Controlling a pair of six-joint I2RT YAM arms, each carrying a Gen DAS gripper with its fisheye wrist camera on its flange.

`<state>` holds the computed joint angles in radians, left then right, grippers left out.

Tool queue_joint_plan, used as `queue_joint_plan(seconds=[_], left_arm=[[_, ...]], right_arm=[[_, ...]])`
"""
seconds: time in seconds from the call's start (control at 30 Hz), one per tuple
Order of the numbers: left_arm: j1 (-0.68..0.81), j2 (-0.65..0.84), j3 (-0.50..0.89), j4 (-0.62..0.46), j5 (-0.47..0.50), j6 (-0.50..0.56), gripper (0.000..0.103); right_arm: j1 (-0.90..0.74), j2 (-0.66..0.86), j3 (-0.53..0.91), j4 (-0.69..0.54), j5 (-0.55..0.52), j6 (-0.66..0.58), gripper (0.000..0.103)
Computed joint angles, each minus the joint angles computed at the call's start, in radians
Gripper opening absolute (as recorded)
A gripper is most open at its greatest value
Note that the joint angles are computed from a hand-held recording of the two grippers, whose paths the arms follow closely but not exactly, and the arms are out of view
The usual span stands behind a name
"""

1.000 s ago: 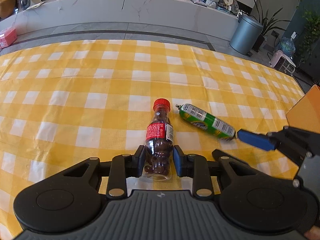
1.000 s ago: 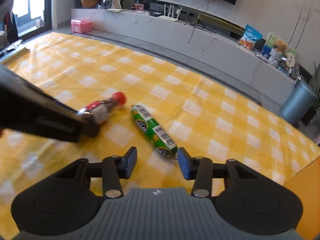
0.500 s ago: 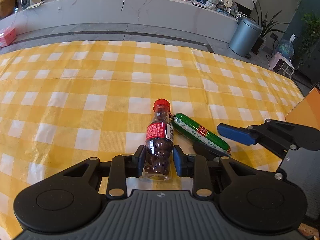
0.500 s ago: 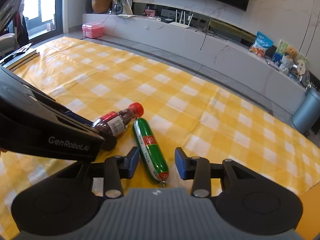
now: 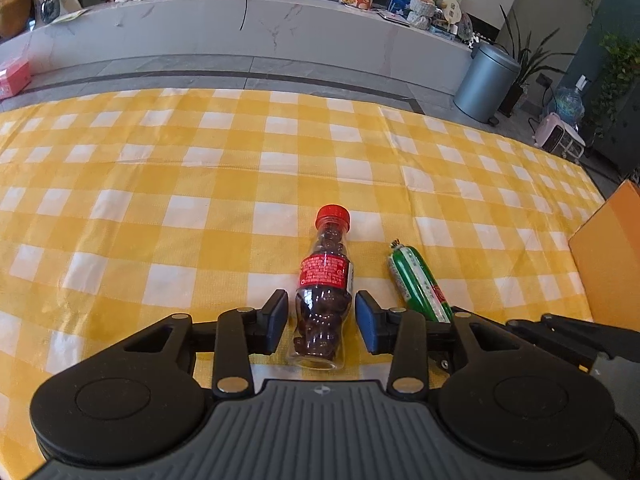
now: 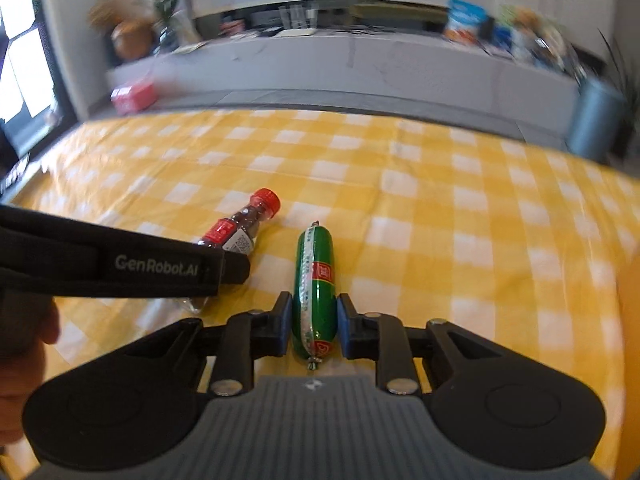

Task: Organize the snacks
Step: 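Lift both items and carry them over the orange box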

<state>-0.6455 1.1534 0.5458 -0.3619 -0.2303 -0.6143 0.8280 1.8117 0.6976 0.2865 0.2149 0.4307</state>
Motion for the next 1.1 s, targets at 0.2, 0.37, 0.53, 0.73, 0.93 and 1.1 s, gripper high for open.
queue_joint_plan(seconds=[0.2, 0.37, 0.53, 0.73, 0.93, 1.1], left_arm=[[-0.047, 0.018, -0.001, 0.021, -0.063, -0.005, 0.034], [-0.027, -0.024, -0.004, 0.016, 0.0, -0.037, 0.034], [-0.129, -0.075, 0.035, -0.035, -0.071, -0.053, 0.034], [-0.297, -0.048, 0.132, -0.135, -0.177, -0.107, 0.034], [-0.51, -0.001, 0.234, -0.259, -0.304, -0.247, 0.034], [-0.686, 0.058, 0.36, -0.392, -0.401, -0.402, 0.034]], right_arm=[[0.039, -0.039, -0.053, 0.008, 0.049, 0.101, 0.021], [0.062, -0.13, -0.114, -0.031, 0.088, 0.161, 0.021], [0.083, -0.311, -0.221, -0.077, 0.123, 0.223, 0.021], [0.153, -0.589, -0.318, -0.235, 0.219, 0.314, 0.021], [0.235, -0.879, -0.349, -0.48, 0.319, 0.363, 0.021], [0.339, -1.132, -0.337, -0.75, 0.427, 0.448, 0.021]])
